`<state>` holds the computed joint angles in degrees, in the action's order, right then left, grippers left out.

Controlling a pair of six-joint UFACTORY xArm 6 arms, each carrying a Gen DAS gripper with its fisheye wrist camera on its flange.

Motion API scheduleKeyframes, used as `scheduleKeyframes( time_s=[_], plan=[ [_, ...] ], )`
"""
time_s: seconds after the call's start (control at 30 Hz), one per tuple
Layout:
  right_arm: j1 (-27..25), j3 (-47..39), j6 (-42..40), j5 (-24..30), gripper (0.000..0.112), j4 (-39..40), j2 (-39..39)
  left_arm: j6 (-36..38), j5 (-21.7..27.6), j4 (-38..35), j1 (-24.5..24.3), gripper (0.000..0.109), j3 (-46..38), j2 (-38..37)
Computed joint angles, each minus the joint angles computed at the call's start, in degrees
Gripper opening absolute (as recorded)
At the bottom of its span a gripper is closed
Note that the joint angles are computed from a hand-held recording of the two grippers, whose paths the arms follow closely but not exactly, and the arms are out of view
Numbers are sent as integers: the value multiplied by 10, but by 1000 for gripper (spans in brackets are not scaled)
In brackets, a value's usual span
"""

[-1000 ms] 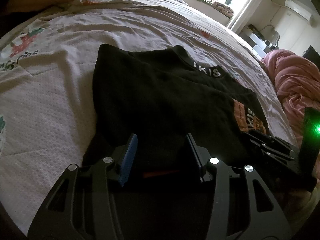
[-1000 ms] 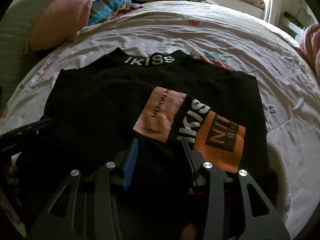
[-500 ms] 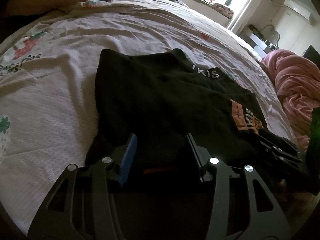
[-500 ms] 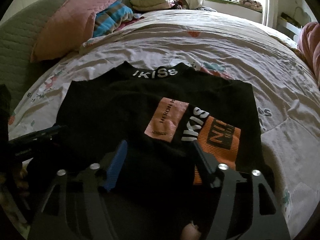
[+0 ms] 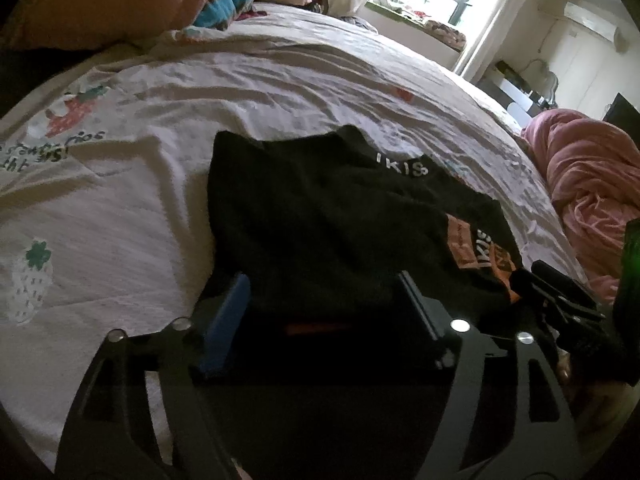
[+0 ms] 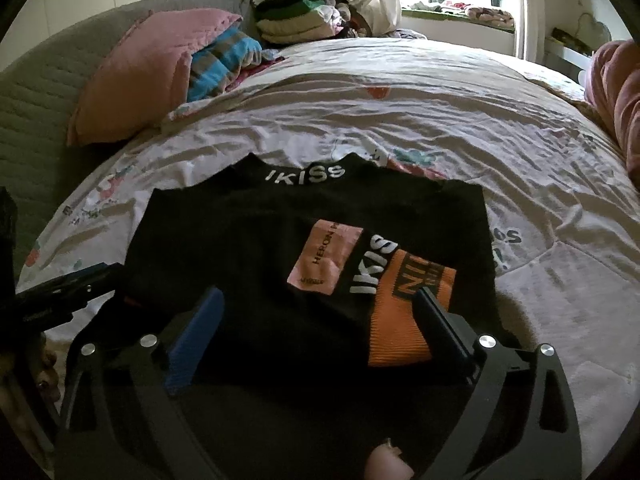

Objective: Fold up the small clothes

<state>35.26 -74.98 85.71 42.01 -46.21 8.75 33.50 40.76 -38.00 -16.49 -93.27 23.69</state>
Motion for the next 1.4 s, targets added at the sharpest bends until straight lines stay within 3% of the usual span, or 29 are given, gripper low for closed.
scheduleKeyframes(
  time_s=[0.3,0.97,1.4],
  plan=[
    [9,16,33,17,98,-31,-30,-7,-37,10,-2,93,33,-33],
    [27,49,63,19,98,-67,-85,44,-91,-32,-2,93,131,-123],
    [38,78,71,24,98,-73,-117,37,-116,-10,-1,93,195,-170]
  ],
)
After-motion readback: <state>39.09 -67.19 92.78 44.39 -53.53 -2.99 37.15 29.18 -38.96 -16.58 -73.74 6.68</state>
